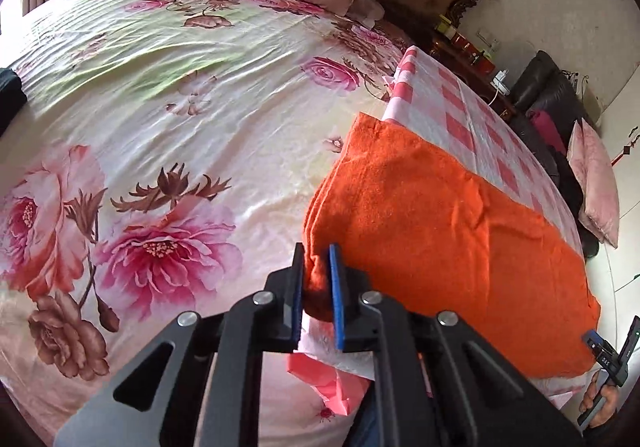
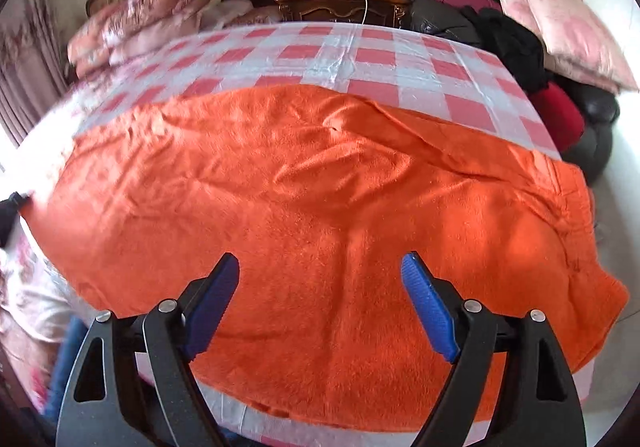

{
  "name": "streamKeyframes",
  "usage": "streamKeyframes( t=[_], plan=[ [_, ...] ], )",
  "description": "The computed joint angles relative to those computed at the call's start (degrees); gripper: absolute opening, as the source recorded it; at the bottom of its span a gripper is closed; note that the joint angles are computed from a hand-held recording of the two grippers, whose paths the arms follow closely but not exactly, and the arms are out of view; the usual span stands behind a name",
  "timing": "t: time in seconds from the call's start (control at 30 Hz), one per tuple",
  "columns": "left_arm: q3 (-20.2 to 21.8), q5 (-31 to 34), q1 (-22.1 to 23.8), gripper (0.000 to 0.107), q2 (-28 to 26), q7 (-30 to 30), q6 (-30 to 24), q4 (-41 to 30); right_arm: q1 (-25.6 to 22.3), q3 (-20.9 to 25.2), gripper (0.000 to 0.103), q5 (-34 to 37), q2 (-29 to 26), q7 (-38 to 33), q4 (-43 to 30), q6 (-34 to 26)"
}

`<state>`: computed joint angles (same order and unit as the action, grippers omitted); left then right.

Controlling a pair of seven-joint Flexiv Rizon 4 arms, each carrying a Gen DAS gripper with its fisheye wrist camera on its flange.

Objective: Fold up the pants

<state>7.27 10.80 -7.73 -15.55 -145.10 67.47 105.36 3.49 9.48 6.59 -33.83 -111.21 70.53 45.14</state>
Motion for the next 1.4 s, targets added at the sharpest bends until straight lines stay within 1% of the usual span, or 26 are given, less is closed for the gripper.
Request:
streamKeyframes(
  t=[0.13,0.23,0.27,0.3,0.33,0.37,0.4,0.43,0.5,0.57,0.63,0.7,0.73,0.77,0.83,0.87,0.9,0.93,0.97,1.0,1.03,1.1,1.17,1.23,1.33,1.4],
  plan=[
    [0.91,0.66,0.19,0.01,-0.07,-2.04,-0.5,0.11,2.09,-1.67,0.081,-3.46,0.08,2.03,2.87,2.19],
    [0.65,0.0,0.62,0.012,-0.27,-2.59,-0.38,0.37,2.55,-2.04,0.088,-3.75,-0.25,6.24,2.59,1.69],
    [0.92,0.08,0.4,0.018,-0.21,-3.74,-0.64,0.43,2.57,-1.98,0.089,-3.96,-0.42,6.83,2.3,1.4],
    [1.14,0.18,0.27,0.02,-0.03,-5.05,-0.04,0.87,2.7,-2.0,0.089,-4.36,-0.18,7.21,2.69,1.6],
    [1.53,0.34,0.06,0.036,0.35,-7.15,1.46,1.76,2.86,-2.1,0.089,-4.79,-0.17,7.72,2.83,1.73],
    [2.15,0.97,-0.33,0.056,0.79,-9.81,3.61,2.82,2.88,-2.06,0.09,-4.91,-0.2,8.25,2.81,1.71],
    [3.13,2.23,-1.03,0.059,1.25,-13.31,6.28,3.92,2.86,-2.01,0.09,-5.02,-0.17,8.56,2.97,1.95],
    [3.69,2.81,-1.41,0.06,1.61,-16.29,9.29,5.26,2.88,-2.0,0.09,-5.23,-0.2,8.74,3.1,2.36],
    [4.27,3.35,-2.13,0.062,1.84,-19.32,11.23,6.3,2.87,-1.98,0.091,-5.5,-0.12,9.38,3.36,2.66],
    [6.26,7.84,-4.9,0.062,2.17,-22.81,6.43,3.72,2.82,-1.89,0.092,-5.74,-0.03,9.65,3.63,2.92],
    [7.39,17.52,-8.52,0.062,2.4,-24.73,-3.69,-2.93,2.69,-1.73,0.092,-5.84,0.0,9.65,3.7,2.95],
    [5.83,24.07,-10.55,0.063,1.32,-21.68,-13.44,-10.0,2.67,-1.7,0.092,-5.9,-0.04,9.86,3.72,3.08],
    [4.2,25.76,-10.78,0.064,-0.04,-17.79,-16.73,-13.66,2.63,-1.66,0.092,-5.93,-0.02,9.86,3.77,3.11],
    [2.49,26.5,-10.4,0.064,-1.37,-14.06,-17.69,-16.29,2.7,-1.72,0.092,-6.02,0.0,10.1,3.85,3.2],
    [-1.22,25.22,-9.3,0.064,-5.52,-5.34,-19.95,-22.34,2.84,-1.86,0.093,-6.28,0.01,10.65,3.85,3.05],
    [-2.58,23.19,-8.91,0.064,-7.95,-1.49,-21.5,-25.32,3.04,-2.08,0.093,-6.59,-0.01,11.23,3.67,2.6],
    [-3.75,20.44,-8.17,0.064,-9.89,1.91,-21.25,-26.87,3.29,-2.36,0.093,-7.01,0.02,11.89,3.6,2.3],
    [-5.3,16.5,-7.14,0.064,-12.28,6.31,-22.16,-28.86,4.11,-3.05,0.092,-8.24,0.25,12.93,3.97,2.37],
    [-5.42,15.04,-7.41,0.063,-13.9,8.32,-23.99,-30.56,4.26,-2.71,0.091,-8.63,0.55,12.37,4.29,2.74],
    [-4.74,14.85,-8.36,0.063,-15.49,9.43,-26.57,-32.72,4.03,-1.48,0.091,-8.17,1.09,10.41,4.66,3.51],
    [-3.9,14.74,-9.05,0.064,-16.22,9.46,-26.89,-33.13,3.85,-0.56,0.09,-7.58,1.52,8.75,5.02,4.41],
    [-2.81,12.85,-8.99,0.065,-15.82,8.7,-24.07,-31.33,3.49,2.3,0.09,-5.19,2.54,3.8,5.36,6.63],
    [-1.1,13.29,-9.97,0.065,-15.38,8.64,-24.52,-30.76,3.99,4.87,0.091,-2.65,2.17,-0.25,2.84,4.35],
    [-0.53,12.71,-9.37,0.065,-14.46,8.05,-21.23,-28.15,6.28,6.12,0.091,-1.5,0.66,-2.79,-0.65,2.09],
    [0.47,13.6,-9.3,0.065,-13.58,8.4,-18.92,-26.4,10.76,6.27,0.09,-1.67,-2.52,-5.29,-5.81,-0.77],
    [1.05,14.22,-9.42,0.066,-13.31,7.95,-17.48,-25.58,13.78,6.02,0.085,-2.02,-5.3,-5.47,-9.89,-3.46]
  ],
)
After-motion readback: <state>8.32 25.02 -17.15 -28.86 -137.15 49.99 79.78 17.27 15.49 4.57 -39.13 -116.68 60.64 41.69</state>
